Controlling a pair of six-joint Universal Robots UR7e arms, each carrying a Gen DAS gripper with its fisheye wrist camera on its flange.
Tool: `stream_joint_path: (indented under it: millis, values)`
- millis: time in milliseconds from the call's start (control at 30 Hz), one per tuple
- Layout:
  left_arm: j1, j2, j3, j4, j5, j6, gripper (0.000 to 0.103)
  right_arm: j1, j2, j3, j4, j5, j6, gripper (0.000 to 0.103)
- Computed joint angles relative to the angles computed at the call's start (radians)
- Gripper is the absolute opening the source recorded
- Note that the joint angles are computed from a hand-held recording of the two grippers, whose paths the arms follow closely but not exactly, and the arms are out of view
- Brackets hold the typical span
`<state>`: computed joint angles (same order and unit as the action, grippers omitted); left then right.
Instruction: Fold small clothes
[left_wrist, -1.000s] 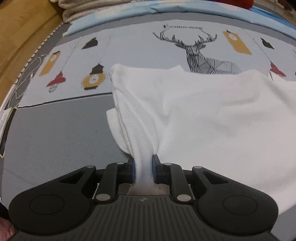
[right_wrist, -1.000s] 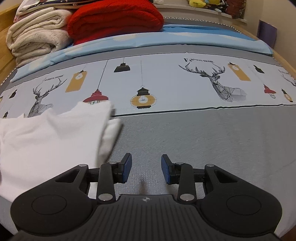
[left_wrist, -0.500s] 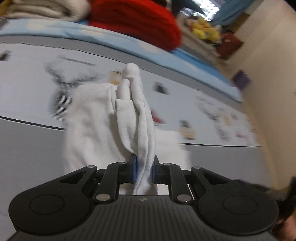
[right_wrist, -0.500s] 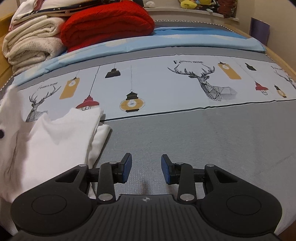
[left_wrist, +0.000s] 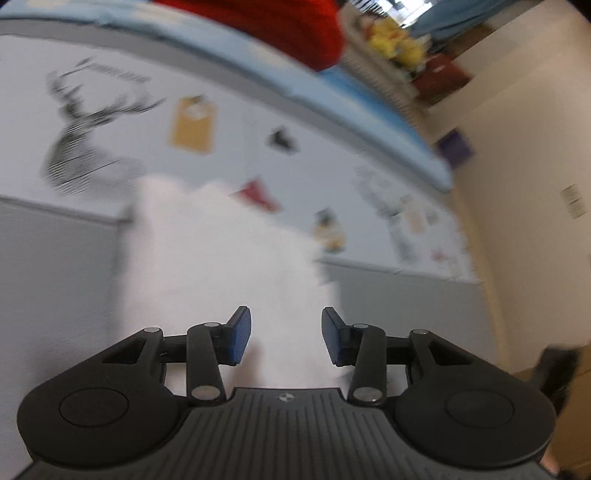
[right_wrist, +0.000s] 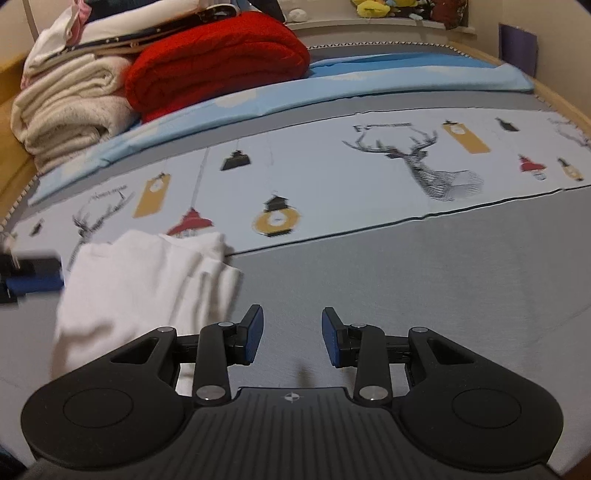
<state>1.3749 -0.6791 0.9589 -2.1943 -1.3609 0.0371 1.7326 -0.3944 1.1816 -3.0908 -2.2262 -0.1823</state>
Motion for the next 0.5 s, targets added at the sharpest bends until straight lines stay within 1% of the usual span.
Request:
stream_joint_path:
  millis: [67,200,233,300,333,400,500]
  values:
    - [0.013,-0.010,0.002,0.037,0.038,0.039,0.046,0.002,0.018,-0.027,0.023,0.036,0.025,0.036]
    - [0.048,-0.039,0.033,0.113,0.052,0.125,0.046,0.015,0.081,-0.115,0.080,0.097,0.052,0.036]
    - [0.051,-0.030,0.028,0.147,0.068,0.152,0.045,0.017,0.100,-0.145,0.097,0.110,0.060,0.036]
    - [0.049,-0.020,0.020,0.217,0.122,0.198,0.042,0.020,0.139,-0.207,0.133,0.132,0.086,0.036]
    - [0.049,-0.026,0.032,0.222,0.130,0.228,0.042,0.019,0.162,-0.247,0.161,0.145,0.102,0.036]
    - [0.053,-0.029,0.032,0.229,0.120,0.258,0.042,0.019,0.207,-0.325,0.203,0.146,0.121,0.036]
    - [0.063,-0.028,0.010,0.226,0.082,0.244,0.042,0.011,0.277,-0.457,0.286,0.130,0.176,0.036]
